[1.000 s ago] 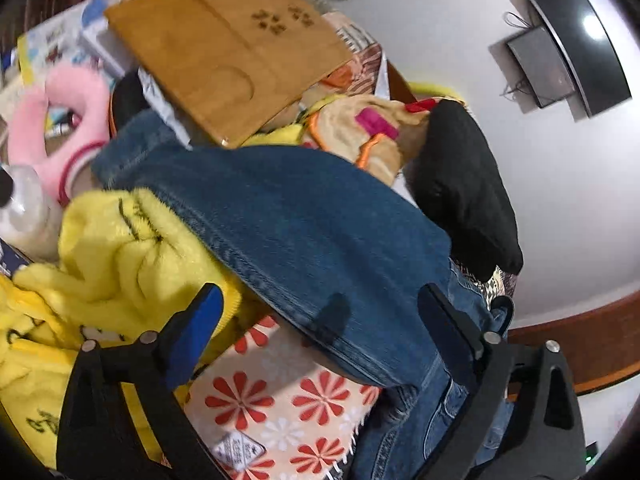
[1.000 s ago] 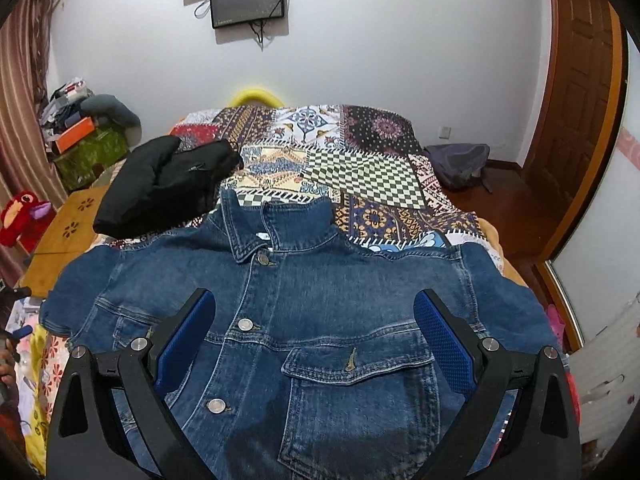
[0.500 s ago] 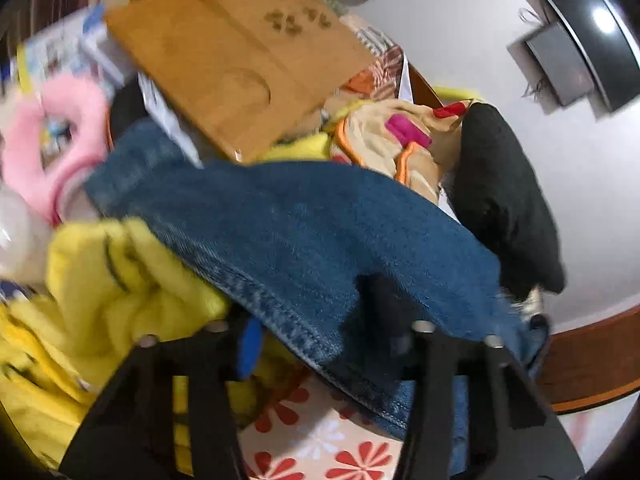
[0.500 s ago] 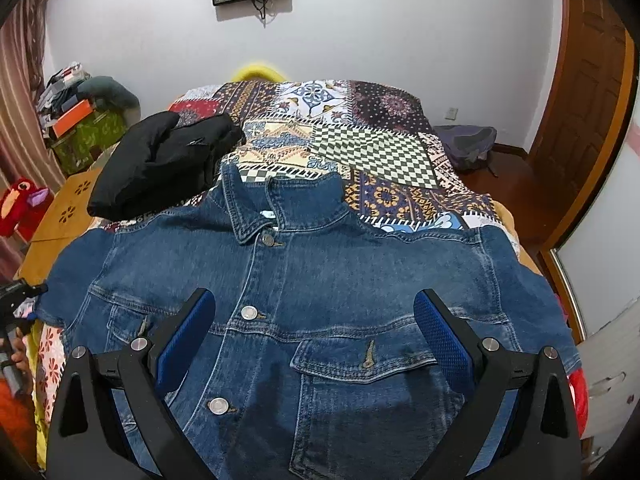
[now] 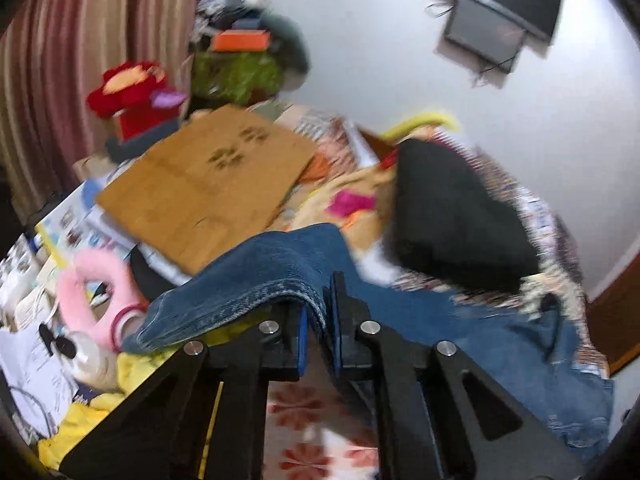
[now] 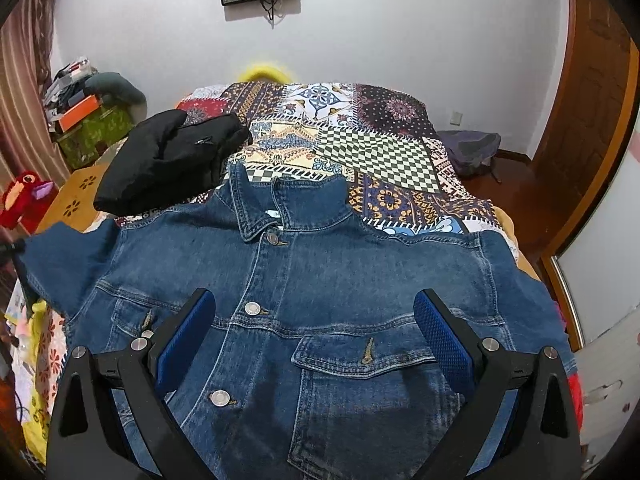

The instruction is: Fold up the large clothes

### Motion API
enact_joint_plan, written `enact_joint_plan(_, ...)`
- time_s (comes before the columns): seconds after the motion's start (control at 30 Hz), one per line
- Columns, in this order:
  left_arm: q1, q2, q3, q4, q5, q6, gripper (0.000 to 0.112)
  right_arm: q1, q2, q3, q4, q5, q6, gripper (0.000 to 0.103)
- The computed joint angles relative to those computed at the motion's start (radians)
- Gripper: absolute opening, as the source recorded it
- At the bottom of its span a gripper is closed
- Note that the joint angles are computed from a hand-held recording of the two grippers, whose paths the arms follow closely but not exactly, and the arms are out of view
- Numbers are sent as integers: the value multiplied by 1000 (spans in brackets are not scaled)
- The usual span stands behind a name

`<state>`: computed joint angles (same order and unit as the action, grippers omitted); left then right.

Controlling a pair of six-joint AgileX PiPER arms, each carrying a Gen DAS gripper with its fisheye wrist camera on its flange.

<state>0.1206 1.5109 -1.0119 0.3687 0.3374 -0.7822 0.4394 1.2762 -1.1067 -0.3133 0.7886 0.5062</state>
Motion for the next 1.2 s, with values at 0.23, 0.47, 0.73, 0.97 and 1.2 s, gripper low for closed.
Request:
enact_joint_plan(0.23,-179,-44,-111,15,46,6,5,-22,-45,22,29,-14,-38,99)
enact_joint_plan(0.47,-388,31,-226,-16,99,59,5,-43,-86,47,69,-31,-84,99)
enact_joint_plan(0.73,-562,223,-324,-89,174,152,5,-76,-127,77,149,-51,-171,99)
enact_joint_plan(0.97,-626,318,-365,-245,256,292,8,-56,-130,87,112,-47,-158,99)
enact_joint_plan(1.2,-635,307,-324,-344,284,373,60,-9,-121,80,56,-26,-112,99)
